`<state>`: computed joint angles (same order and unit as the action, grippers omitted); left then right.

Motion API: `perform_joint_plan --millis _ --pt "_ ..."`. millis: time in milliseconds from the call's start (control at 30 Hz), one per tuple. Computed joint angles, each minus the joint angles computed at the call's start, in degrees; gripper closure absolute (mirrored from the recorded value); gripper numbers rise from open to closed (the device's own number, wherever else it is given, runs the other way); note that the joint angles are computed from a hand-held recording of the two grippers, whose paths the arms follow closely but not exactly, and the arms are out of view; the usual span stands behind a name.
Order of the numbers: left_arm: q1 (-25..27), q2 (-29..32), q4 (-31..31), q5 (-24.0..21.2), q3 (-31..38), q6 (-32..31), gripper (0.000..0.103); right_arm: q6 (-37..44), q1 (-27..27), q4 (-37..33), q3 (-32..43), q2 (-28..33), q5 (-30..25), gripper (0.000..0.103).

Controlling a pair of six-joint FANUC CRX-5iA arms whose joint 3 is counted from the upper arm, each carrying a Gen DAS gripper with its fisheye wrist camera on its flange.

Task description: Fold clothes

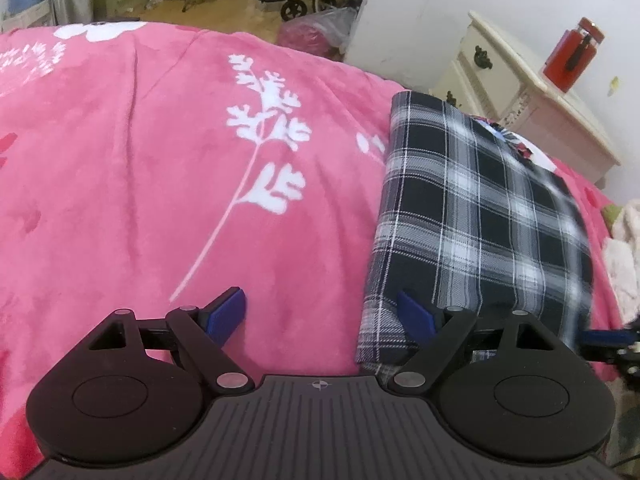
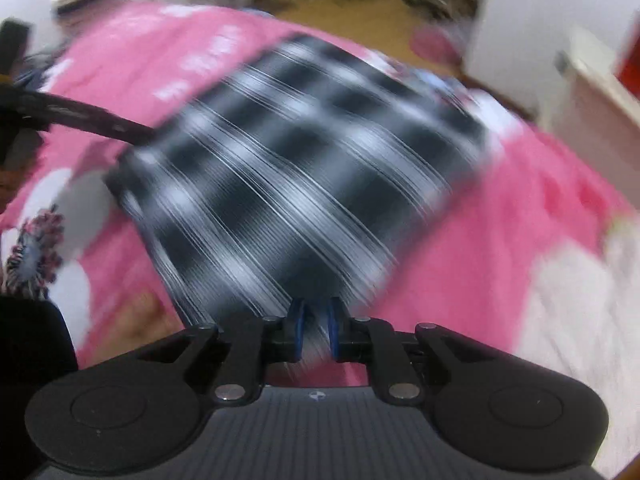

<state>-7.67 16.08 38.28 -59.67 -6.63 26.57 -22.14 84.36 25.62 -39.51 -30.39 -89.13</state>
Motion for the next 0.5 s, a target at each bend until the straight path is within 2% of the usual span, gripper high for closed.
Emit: perform_joint_plan --millis 100,167,233,300,400,433,500 --pt "0.0 -0.3 0.0 0.9 -0.5 -0.5 0.019 -3.6 4.5 4.6 0.1 -0.2 -2.6 0.09" --pt "-0.1 -0.5 -0.5 1.3 -0.6 0.2 0.019 -4.9 5.9 9.2 -1.7 -0.8 -0.6 0.089" --pt "-0.2 -0.9 -0.8 1.8 -0.8 0.2 0.019 -3.7 4.8 11.0 -2.5 -0.2 3.4 0.089" --pt "-0.1 -1.6 -1.0 2.4 -1.3 -0.7 0.019 -1.5 2.6 8.6 -2.7 0.5 6.8 0.089" --pt "0.4 -2.2 -1.3 2.8 -1.6 -1.3 0.019 -1.5 1.4 1.8 -1.9 0.7 7.6 0.088" --pt "0.6 -2.3 -1.5 2.9 -1.7 -1.4 0.019 -3.0 1.8 0.2 -1.8 0.4 7.2 0.088" --pt "0.8 -2.4 -1.9 3.0 -1.7 -0.9 0.019 -12.7 6.1 -0.2 -2.7 -2.2 4.2 0.087"
